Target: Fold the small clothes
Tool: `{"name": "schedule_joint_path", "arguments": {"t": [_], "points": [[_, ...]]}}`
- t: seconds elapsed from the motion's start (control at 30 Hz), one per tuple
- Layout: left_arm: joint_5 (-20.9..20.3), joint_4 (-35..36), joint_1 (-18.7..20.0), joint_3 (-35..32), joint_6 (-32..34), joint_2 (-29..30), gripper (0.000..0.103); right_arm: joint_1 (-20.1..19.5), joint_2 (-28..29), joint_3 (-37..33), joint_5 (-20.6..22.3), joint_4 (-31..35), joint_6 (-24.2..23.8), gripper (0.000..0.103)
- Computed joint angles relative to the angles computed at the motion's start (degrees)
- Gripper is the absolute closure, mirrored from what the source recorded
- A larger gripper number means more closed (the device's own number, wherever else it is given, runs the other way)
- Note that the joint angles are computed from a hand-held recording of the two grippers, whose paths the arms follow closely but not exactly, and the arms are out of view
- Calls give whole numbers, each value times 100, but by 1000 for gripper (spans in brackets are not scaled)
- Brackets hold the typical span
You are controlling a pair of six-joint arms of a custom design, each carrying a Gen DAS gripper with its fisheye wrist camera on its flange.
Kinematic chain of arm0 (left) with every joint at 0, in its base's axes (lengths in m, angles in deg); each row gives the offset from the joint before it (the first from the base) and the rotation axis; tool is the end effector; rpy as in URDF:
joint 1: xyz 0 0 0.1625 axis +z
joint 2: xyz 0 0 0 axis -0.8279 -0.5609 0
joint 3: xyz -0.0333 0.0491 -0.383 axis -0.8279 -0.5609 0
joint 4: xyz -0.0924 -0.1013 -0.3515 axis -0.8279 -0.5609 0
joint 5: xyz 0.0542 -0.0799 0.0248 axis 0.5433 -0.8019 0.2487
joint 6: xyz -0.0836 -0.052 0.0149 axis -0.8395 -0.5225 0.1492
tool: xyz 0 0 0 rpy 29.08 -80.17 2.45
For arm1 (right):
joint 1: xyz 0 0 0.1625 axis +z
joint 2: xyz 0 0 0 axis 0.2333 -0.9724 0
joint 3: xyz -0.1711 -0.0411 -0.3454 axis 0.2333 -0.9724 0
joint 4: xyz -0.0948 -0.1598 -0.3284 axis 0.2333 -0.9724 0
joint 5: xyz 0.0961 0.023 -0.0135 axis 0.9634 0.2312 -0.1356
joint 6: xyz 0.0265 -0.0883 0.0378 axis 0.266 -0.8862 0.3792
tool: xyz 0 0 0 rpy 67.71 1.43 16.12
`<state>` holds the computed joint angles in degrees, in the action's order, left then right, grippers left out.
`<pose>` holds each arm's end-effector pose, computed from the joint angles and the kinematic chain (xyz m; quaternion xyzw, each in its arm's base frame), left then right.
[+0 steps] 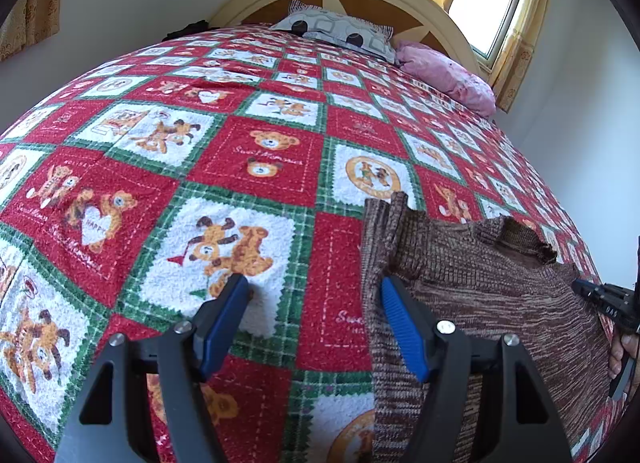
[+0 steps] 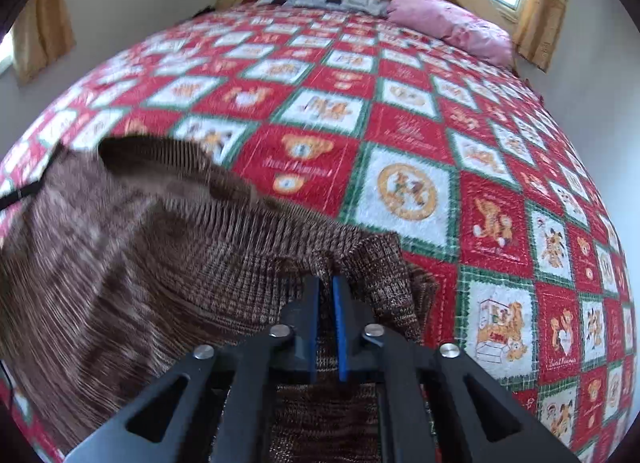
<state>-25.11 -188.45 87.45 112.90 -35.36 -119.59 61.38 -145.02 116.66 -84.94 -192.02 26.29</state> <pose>-0.2391 -0.4002 -0.0040 0.0254 0.8825 -0.3951 0.2539 -0.0204 -0.4721 0.3298 0.2633 -0.8653 0.2451 0.3490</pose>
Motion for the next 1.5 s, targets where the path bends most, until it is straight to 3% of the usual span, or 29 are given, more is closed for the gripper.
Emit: {"name": "schedule_joint_path", "arguments": {"t": [0.13, 0.27, 0.33, 0.37, 0.4, 0.5, 0.6, 0.7, 0.73, 0.87, 1.0, 1.07, 1.13, 1.2, 1.27, 1.33, 1.4, 1.5], "points": [[5, 40, -1, -7, -10, -6, 31, -54, -51, -248, 72, 111, 496, 100], [3, 24, 3, 5, -10, -6, 31, -110, 28, -385, -31, 477, 561, 97], [3, 27, 9, -5, -2, 0, 31, -132, 3, -297, -13, 340, 543, 85], [3, 30, 7, 2, -8, -6, 31, -153, -64, -247, 57, 349, 559, 72], [3, 30, 4, 1, -11, -6, 31, -183, -185, -187, 158, 416, 603, 68], [3, 29, 3, 1, -12, -5, 31, -365, -829, 155, 639, 697, 679, 68], [2, 23, 4, -4, -10, 1, 31, -655, -1518, 491, 1093, 1315, 401, 68], [6, 35, 4, -7, -19, 1, 31, -696, -1503, 966, 174, 529, -216, 69], [10, 55, 5, -10, -23, -1, 31, -879, -1547, 1099, 111, 368, -340, 69], [19, 72, 16, -12, -19, 2, 31, -1461, -2191, 1152, 726, 923, -9, 69], [45, 248, 10, -62, -70, 1, 31, -1378, -2391, 1337, 848, 566, -44, 69], [63, 351, -3, -76, -114, -10, 31, -1379, -2674, 1437, 1285, 775, 20, 68], [82, 551, -52, -57, -262, -59, 31, -1365, -2852, 1589, 1518, 946, -32, 65], [106, 817, -193, 55, -613, -165, 31, -1223, -2792, 1757, 1322, 947, -313, 64], [14, 1211, -404, 253, -1130, -332, 30, -1120, -2442, 2090, 803, 320, -749, 64], [-19, 2071, -711, 379, -1833, -497, 29, -1348, -2354, 2465, 1011, -471, -1117, 63], [-156, 2893, -921, 380, -2299, -622, 27, -1477, -2381, 2556, 1169, -639, -1156, 62], [-234, 3369, -1046, 360, -2515, -676, 26, -1275, -2449, 2440, 916, -400, -928, 62]]}}
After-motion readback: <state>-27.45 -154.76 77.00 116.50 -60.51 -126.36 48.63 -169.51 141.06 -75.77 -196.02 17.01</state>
